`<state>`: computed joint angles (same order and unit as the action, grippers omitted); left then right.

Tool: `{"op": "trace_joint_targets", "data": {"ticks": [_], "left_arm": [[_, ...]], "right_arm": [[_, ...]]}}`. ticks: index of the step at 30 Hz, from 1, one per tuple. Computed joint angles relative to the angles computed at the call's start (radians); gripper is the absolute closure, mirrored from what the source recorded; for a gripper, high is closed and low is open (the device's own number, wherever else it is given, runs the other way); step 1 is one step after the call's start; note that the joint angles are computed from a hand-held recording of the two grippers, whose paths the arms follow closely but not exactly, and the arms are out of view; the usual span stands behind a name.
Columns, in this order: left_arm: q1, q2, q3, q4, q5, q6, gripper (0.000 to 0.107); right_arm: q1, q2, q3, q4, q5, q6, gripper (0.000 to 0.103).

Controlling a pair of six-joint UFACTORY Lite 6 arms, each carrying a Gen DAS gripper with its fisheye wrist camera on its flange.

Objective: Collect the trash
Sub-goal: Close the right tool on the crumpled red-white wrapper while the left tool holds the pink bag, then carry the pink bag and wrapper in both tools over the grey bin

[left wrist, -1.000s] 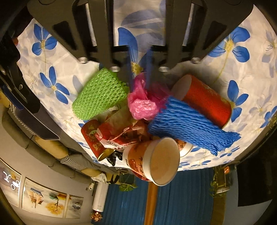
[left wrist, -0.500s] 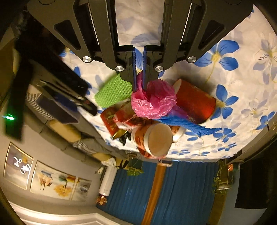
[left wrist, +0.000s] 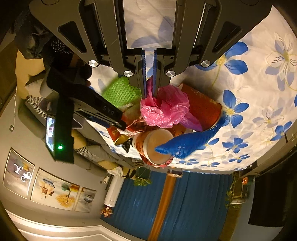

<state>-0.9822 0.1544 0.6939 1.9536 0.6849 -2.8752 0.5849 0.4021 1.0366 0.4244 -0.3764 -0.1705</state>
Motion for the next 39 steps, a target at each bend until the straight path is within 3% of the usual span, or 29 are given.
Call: {"op": "trace_joint_targets", "data": {"ticks": [2,4,6,9,21,39], "left_arm": [[0.001,0.003,0.001,0.002,-0.001,-0.004,0.102],[0.009,0.005,-0.001,0.012,-0.008,-0.012,0.102],[0.014,0.003,-0.002,0.018,-0.011,-0.017,0.102],[0.003,-0.001,0.001,0.000,-0.005,-0.004,0.102],[-0.059,-0.012,0.020,-0.079,0.038,0.063,0.102],[-0.166,0.089,0.170,-0.182,0.083,0.187,0.102]], "right_arm": [[-0.010,0.026,0.026,-0.082,0.026,0.070,0.072],[-0.010,0.037,0.036,-0.116,0.038,0.098,0.089],[-0.014,0.024,0.009,-0.208,0.018,0.181,0.091],[-0.005,-0.021,-0.043,-0.210,-0.019,0.178,0.095],[0.014,-0.489,-0.500,-0.058,-0.153,0.048,0.097],[-0.023,-0.925,-0.800,0.020,-0.096,-0.009,0.097]]}}
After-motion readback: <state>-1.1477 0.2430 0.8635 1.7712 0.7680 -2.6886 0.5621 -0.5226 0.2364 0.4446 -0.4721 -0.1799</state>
